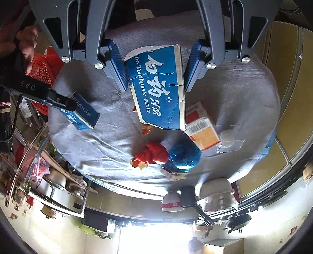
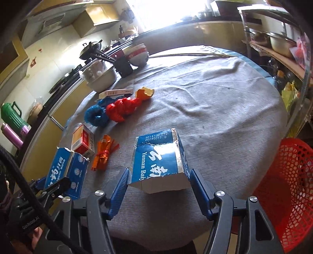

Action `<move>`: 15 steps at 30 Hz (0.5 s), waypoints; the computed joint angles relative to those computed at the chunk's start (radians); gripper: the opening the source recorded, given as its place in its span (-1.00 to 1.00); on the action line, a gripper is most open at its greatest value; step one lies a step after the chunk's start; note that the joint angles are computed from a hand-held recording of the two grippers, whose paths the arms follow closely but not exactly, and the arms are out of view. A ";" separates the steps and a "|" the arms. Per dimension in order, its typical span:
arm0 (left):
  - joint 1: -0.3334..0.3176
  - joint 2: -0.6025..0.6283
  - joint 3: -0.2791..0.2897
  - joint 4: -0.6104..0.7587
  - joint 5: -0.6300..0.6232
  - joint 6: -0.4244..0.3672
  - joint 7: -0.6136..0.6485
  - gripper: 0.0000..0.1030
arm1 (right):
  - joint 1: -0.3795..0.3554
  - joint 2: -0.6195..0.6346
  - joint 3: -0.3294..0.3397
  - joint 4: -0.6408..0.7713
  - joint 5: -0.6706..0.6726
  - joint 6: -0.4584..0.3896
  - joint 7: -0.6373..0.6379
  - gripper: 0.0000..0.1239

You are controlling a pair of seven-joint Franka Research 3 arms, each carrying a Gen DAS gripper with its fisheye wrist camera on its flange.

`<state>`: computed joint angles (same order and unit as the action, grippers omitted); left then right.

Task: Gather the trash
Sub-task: 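Carry both boxes to the red basket and open both grippers over it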

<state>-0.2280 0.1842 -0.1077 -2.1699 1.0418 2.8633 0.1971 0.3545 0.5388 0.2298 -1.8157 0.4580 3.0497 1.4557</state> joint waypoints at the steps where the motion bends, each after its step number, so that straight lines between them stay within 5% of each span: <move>1: -0.002 0.005 -0.004 0.007 -0.006 -0.004 0.013 0.15 | -0.011 -0.006 0.007 -0.011 0.009 0.009 -0.004 0.08; 15: -0.062 0.156 -0.051 0.197 -0.229 -0.008 0.365 0.15 | -0.186 -0.097 0.123 -0.161 0.152 0.102 -0.083 0.08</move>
